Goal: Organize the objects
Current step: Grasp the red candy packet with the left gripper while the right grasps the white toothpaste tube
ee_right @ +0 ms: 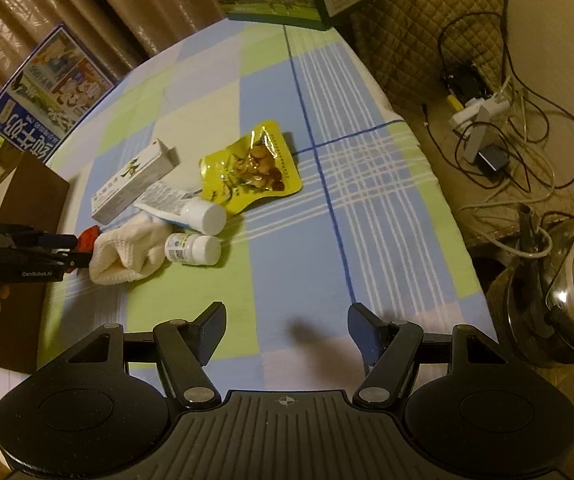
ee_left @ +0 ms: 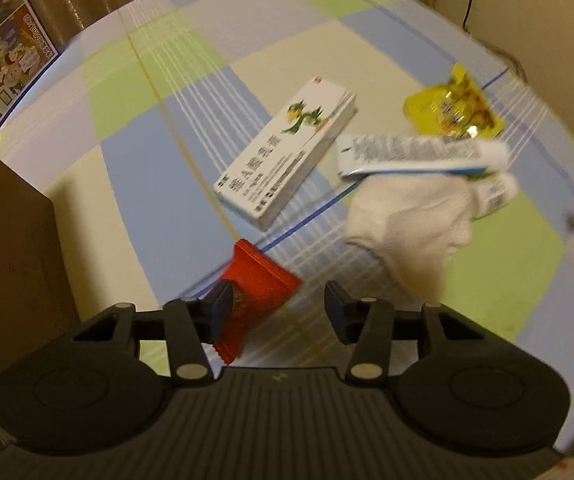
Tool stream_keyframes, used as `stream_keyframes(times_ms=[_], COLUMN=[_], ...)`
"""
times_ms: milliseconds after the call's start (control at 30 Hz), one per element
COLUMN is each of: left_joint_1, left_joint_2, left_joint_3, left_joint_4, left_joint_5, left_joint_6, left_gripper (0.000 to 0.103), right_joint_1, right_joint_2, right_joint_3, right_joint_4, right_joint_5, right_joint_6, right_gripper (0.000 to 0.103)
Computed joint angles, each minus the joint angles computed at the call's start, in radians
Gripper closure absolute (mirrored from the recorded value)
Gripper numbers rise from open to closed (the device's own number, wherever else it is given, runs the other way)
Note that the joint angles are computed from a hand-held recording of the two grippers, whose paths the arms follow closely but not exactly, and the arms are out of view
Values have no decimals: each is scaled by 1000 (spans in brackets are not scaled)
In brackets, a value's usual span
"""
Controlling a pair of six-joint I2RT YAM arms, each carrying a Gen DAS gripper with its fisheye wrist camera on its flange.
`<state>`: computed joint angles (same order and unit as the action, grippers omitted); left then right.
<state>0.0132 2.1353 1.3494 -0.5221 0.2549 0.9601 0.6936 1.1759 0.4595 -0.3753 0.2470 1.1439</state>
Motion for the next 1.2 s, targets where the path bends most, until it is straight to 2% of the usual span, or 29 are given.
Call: stream_keyframes(times_ms=[400,533,667,900,1067,1200], left_joint_1=[-1,-4,-11,-2,21,33], left_joint_2=[34,58,71,42,-25,-74], left_joint_3=[37,66,68,23,-50,-87], left_joint_4=[6,10,34,64,84,69], left_joint_5=[-44,-58,-72,-72,-32,-15], left_joint_6=[52,30,6,-42,-116,-186], left_gripper=[58,58,63,82,85,86], right_joint_1=[-54,-64,-66,-73,-72,-65], right_joint_2=[56,78,88,110,130,167], right_joint_3=[14,21,23,30,34,52], right_joint_4=[48,66,71,82,117,175], right_joint_5=[-39,-53,-58,-61,-50,-33], right_joint_6=[-56,-73,-80,-95,-136,-228], right_gripper=[37,37,37,37,38,38])
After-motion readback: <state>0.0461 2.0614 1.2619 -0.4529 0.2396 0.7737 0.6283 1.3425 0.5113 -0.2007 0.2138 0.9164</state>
